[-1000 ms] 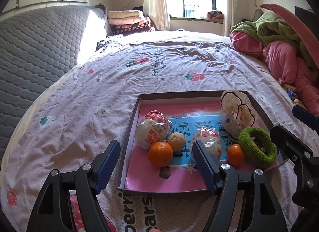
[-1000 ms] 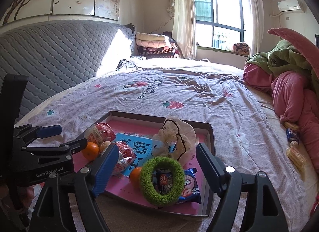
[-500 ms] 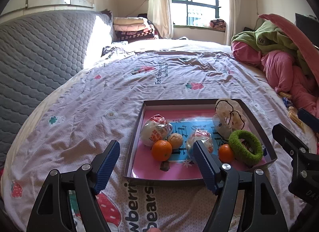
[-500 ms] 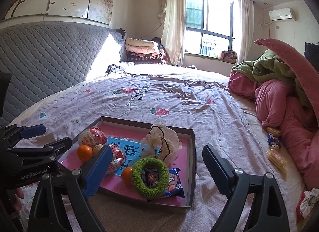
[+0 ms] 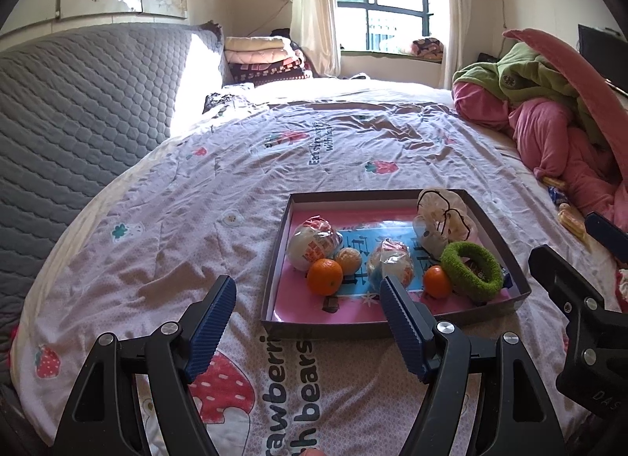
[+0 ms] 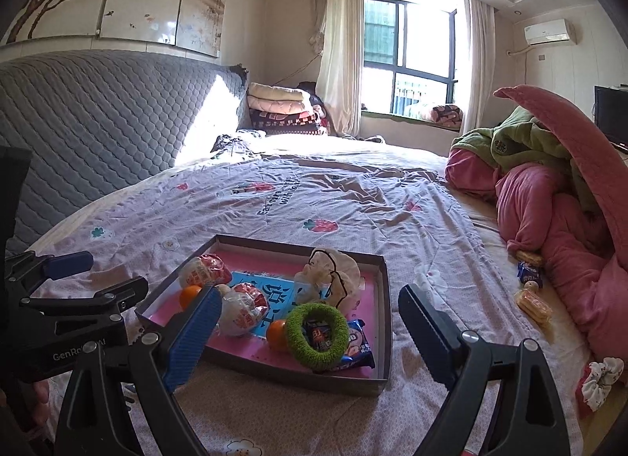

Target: Organize objects

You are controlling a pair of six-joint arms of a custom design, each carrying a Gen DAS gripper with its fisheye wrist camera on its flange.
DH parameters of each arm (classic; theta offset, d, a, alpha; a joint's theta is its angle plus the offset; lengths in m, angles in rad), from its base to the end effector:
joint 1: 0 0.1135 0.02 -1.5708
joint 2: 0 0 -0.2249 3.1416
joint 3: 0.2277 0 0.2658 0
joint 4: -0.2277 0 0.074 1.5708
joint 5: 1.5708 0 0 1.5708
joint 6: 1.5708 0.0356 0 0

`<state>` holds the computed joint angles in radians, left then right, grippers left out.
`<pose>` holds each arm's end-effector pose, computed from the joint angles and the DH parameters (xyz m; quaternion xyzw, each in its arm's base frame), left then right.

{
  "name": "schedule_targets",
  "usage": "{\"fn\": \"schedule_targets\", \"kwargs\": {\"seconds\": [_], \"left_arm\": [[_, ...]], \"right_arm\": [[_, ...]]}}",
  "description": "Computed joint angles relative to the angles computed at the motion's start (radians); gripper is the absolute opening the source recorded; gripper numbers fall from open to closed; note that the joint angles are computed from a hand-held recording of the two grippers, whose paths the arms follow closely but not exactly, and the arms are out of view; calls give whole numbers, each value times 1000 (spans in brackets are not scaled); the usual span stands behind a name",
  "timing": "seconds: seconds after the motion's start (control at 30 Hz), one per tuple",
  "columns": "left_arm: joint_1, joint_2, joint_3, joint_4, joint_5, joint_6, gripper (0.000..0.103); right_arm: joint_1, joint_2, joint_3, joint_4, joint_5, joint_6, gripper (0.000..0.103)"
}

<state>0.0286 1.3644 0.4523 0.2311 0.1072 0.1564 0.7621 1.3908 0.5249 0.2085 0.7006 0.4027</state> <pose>0.2648 0.0038 0.0967 0.0806 0.8980 -0.0085 0.4324 0.2136 0.1721 0.1146 -0.0018 0.8565 -0.0294 0.5153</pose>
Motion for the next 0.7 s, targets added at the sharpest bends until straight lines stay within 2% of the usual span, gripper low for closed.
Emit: {"fn": "schedule_targets", "kwargs": {"seconds": [0.5,0.7], "left_arm": [[21,-176,-142,-26,17,28,77],[40,-182,-172,-18,22,43,77]], "right_arm": [[110,-33,10,-113,84,90,92],[148,-16,8,-135,105,129,92]]}}
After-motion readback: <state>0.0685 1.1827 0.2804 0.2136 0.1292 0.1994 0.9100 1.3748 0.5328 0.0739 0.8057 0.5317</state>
